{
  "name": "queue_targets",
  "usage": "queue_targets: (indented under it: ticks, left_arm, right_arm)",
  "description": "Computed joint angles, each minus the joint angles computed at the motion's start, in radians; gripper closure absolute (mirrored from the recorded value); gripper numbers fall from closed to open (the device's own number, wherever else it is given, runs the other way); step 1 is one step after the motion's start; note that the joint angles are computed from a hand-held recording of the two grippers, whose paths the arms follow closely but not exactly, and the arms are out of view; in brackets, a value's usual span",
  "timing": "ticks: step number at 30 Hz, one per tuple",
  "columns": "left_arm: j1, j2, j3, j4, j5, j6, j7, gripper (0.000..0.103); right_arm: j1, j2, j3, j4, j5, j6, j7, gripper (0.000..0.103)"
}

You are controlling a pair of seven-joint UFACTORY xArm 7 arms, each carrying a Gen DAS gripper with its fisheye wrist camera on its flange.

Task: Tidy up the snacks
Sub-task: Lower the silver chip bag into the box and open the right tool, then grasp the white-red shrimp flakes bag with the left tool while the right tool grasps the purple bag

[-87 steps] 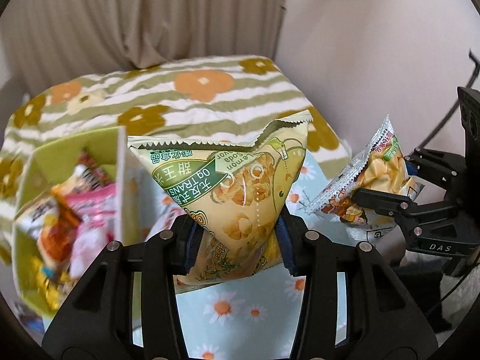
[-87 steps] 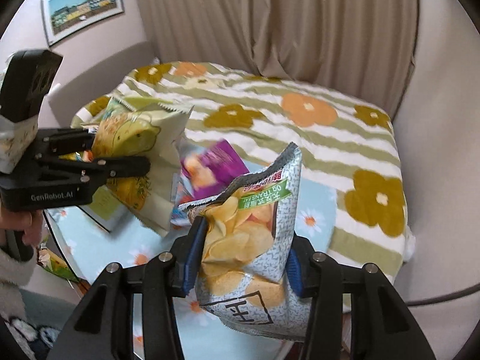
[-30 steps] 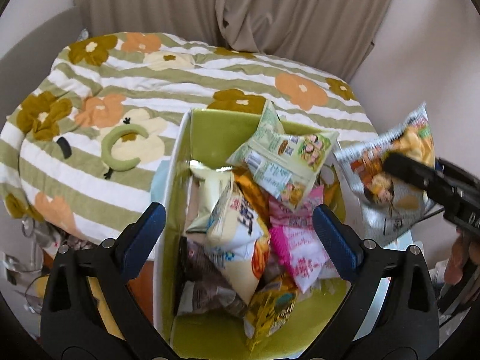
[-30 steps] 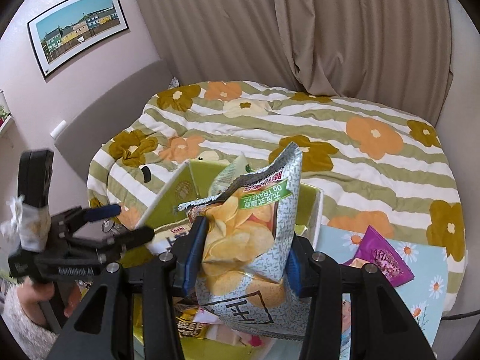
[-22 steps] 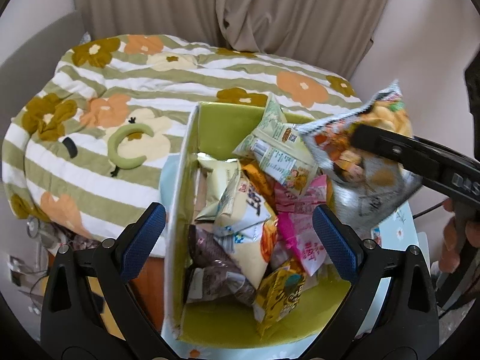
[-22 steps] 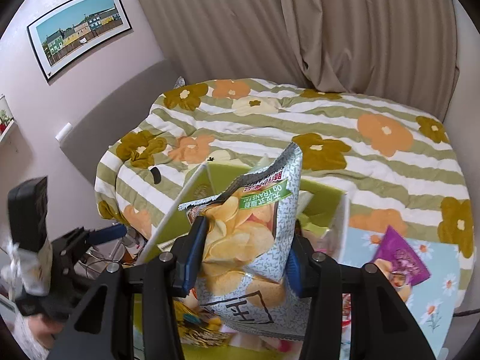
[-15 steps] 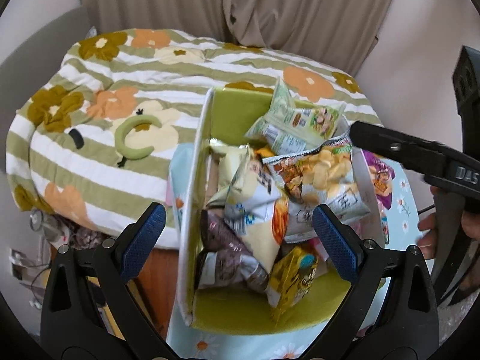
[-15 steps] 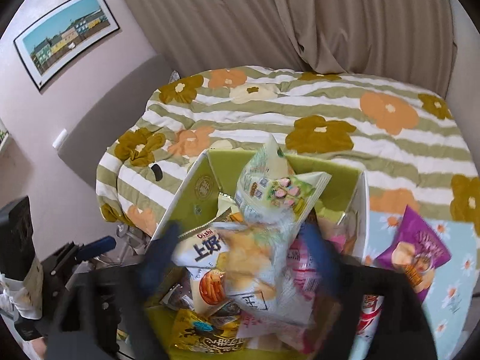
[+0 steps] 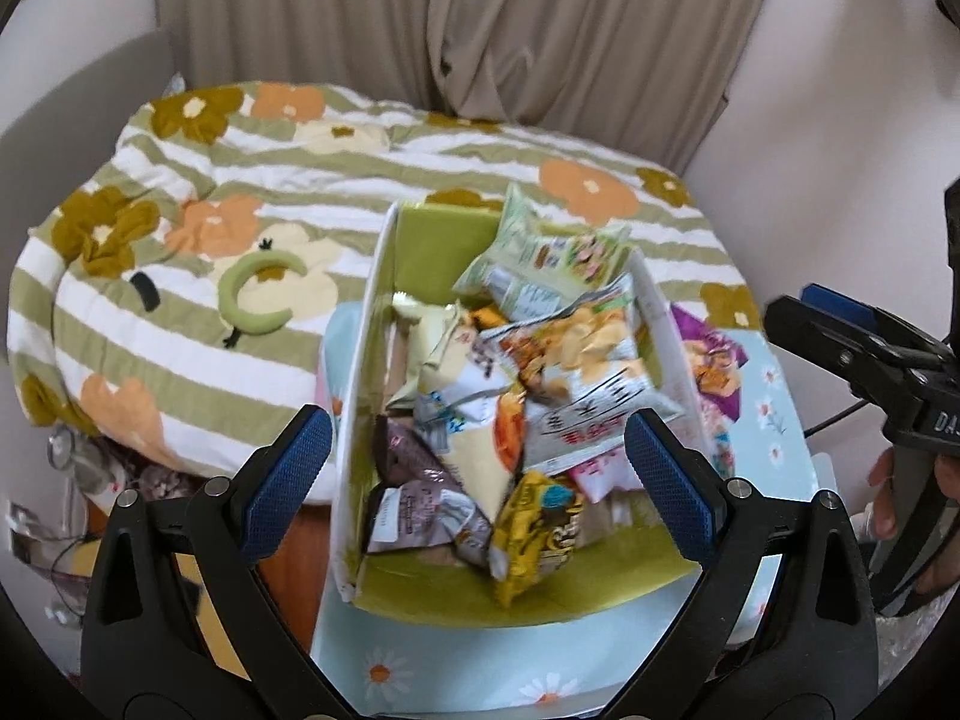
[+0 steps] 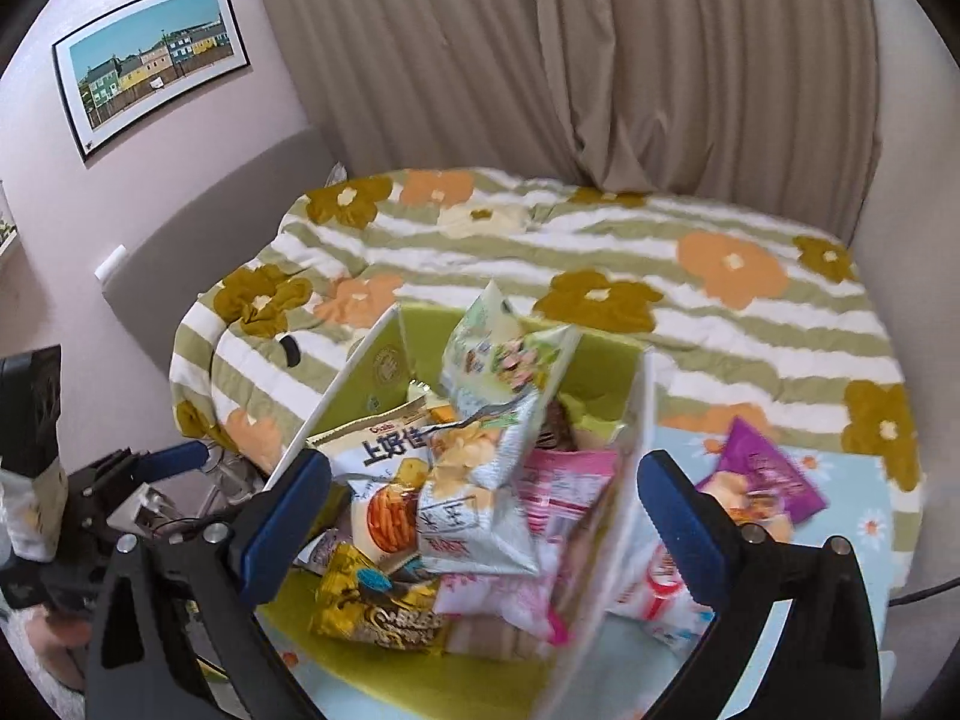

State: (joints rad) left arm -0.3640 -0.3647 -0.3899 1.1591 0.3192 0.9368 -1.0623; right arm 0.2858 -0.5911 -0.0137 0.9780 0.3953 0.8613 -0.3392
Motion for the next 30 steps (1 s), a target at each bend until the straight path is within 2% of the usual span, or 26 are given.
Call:
queue_targets:
  ticks: [5, 8, 12, 16, 19, 23, 25, 30]
  left_arm:
    - [-0.002, 0.034, -0.069, 0.082, 0.071, 0.062, -0.082, 0.005]
    - [-0.021, 0.082, -0.110, 0.144, 0.122, 0.106, -0.156, 0.005]
    - [-0.067, 0.197, -0.167, 0.261, 0.224, 0.184, -0.279, 0.005]
    - [-0.153, 0.380, -0.217, 0.442, 0.359, 0.293, -0.402, 0.005]
    - [-0.254, 0.526, -0.218, 0.594, 0.454, 0.387, -0.464, 0.005]
    - [-0.400, 0.700, -0.176, 0.793, 0.540, 0.481, -0.519, 0.005]
    - [-0.470, 0.788, -0.144, 0.900, 0.561, 0.518, -0.542, 0.005]
    - [-0.588, 0.954, -0.060, 1.123, 0.557, 0.571, -0.551, 0.005]
  right_arm:
    - [-0.018, -0.071, -0.062, 0.003, 0.001, 0.039, -0.036, 0.001]
    - [-0.033, -0.127, -0.095, -0.027, 0.009, 0.000, -0.081, 0.001]
    - [-0.044, -0.145, -0.171, -0.016, 0.007, 0.027, -0.164, 0.001]
    - [-0.058, -0.110, -0.266, 0.036, 0.031, 0.103, -0.269, 0.001]
    - [-0.073, -0.067, -0.329, 0.080, 0.061, 0.156, -0.365, 0.001]
    - [-0.078, 0.022, -0.417, 0.158, 0.118, 0.238, -0.490, 0.001]
    - [-0.082, 0.073, -0.452, 0.195, 0.148, 0.278, -0.541, 0.001]
    - [-0.098, 0.227, -0.530, 0.290, 0.230, 0.395, -0.640, 0.001]
